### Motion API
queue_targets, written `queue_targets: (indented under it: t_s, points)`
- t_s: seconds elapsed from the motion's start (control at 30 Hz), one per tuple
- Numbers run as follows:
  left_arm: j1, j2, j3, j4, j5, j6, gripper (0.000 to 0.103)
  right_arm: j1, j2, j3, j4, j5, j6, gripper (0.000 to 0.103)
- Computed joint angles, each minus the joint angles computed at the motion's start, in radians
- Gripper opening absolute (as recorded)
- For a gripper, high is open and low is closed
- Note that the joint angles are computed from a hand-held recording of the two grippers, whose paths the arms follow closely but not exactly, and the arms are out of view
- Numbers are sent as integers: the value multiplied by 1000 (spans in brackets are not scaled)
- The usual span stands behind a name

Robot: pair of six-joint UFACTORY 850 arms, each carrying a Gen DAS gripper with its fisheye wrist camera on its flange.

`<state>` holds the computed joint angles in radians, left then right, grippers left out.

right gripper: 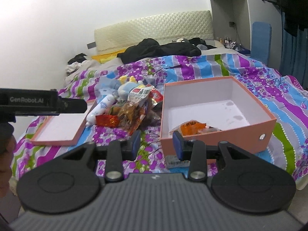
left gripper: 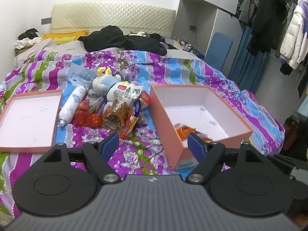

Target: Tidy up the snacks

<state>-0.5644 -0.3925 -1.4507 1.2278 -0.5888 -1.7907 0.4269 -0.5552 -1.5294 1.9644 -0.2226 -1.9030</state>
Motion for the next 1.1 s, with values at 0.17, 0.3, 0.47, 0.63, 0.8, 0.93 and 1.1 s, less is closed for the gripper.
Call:
queue_targets:
  t_s: [0.17,0.3,0.47,0.63,0.8,0.93,1.1]
  points:
    - [-10,47,84,23,-1,-101,82,8,24,43,-50,-30,19,39]
    - [-2,57,121,40,15,-164,82,14,33,59,-69,-45,19,39]
    - [7,71,158,62,19,-227,82,24,11,34,-108,-48,58,39]
    - [15,90,188,74,3,-273,82,32,-11,11,-97,-66,55,40]
    - [27,94,201,70,-8,-298,82,39,-40,-23,-169,-84,102,39]
    - [51,88,204,68,4,-323,82,49,-76,-63,-208,-83,129,39]
    - [96,70,198,68,36,-308,82,64,-137,-141,-287,-68,211,39]
